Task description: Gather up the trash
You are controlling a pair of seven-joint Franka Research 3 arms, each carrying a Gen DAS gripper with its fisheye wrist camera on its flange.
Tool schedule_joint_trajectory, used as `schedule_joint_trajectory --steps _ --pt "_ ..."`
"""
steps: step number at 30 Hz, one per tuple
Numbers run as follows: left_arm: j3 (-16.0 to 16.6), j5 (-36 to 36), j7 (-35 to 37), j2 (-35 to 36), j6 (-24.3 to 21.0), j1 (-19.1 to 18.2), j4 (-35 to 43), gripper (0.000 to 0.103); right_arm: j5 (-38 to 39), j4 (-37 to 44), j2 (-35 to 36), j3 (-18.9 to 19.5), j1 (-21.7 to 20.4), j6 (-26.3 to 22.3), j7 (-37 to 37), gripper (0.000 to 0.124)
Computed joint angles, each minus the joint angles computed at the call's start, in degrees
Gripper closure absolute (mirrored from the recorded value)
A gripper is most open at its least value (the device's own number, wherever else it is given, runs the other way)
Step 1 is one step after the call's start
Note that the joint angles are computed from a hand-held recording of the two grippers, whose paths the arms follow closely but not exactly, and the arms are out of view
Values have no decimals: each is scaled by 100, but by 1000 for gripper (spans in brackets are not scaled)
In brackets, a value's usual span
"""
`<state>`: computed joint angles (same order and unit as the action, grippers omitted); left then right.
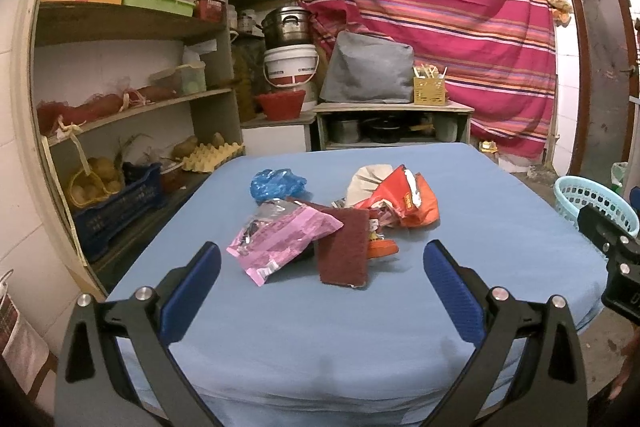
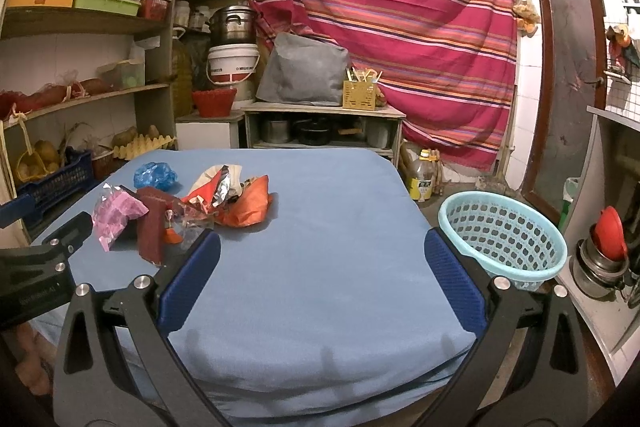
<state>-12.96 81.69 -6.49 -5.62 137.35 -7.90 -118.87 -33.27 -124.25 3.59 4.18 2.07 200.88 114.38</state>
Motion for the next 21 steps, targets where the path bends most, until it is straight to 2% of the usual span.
schedule_joint_trajectory --steps 15,21 --pt "23 -153 121 42 -136 5 23 4 -22 97 108 131 -110 -22 18 25" --pt "28 -168 137 36 -124 11 23 4 -251 231 195 242 -270 -73 247 25"
